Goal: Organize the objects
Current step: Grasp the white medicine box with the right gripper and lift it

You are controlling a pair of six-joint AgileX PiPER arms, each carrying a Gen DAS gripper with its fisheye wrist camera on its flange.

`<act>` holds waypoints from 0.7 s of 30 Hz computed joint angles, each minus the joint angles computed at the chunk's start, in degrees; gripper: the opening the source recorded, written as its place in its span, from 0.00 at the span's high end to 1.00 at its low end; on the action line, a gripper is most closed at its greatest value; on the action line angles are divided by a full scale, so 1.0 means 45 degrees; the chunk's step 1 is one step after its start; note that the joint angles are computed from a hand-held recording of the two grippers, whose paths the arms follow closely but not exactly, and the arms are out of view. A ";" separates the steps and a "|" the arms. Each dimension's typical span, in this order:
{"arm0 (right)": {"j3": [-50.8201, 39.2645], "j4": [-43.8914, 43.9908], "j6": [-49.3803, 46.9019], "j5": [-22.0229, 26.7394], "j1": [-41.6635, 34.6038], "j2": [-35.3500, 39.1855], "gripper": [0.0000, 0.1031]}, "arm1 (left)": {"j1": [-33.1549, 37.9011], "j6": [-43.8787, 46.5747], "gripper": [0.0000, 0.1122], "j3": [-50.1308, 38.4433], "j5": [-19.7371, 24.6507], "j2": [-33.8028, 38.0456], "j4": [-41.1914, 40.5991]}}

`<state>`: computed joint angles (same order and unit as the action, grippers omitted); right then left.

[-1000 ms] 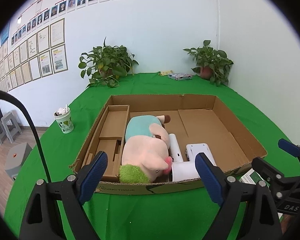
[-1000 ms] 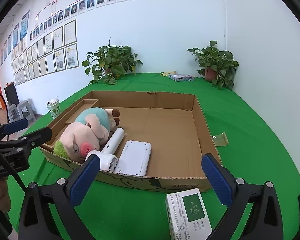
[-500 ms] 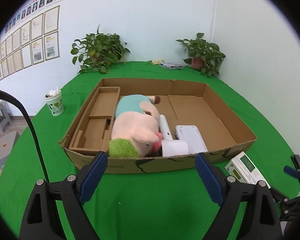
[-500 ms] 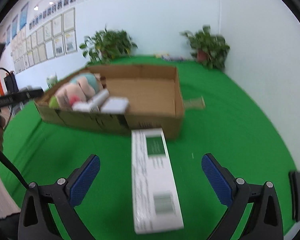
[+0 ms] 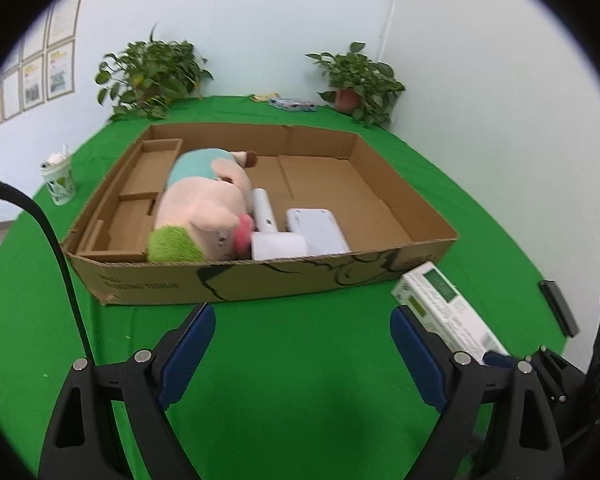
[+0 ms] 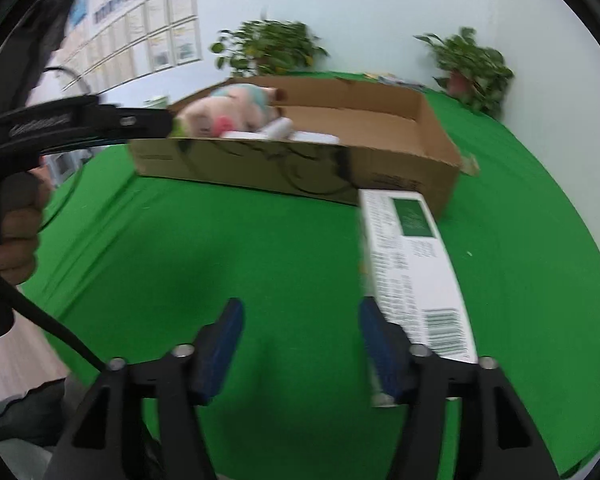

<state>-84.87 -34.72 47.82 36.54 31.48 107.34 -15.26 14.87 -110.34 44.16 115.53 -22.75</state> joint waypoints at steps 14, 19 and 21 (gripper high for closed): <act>0.0297 0.1155 -0.1083 0.0760 -0.2081 0.0108 0.32 | -0.0115 0.0363 0.22 -0.1617 0.2192 0.1515 -0.1945; 0.0946 0.1884 -0.1163 -0.0501 -0.1229 -0.0378 0.41 | 0.0055 0.1214 0.28 -0.1797 0.3346 0.1981 -0.3339; 0.0975 0.2499 -0.1489 -0.0834 -0.0959 -0.0410 0.27 | 0.0160 0.1332 0.28 -0.2116 0.3982 0.2402 -0.4024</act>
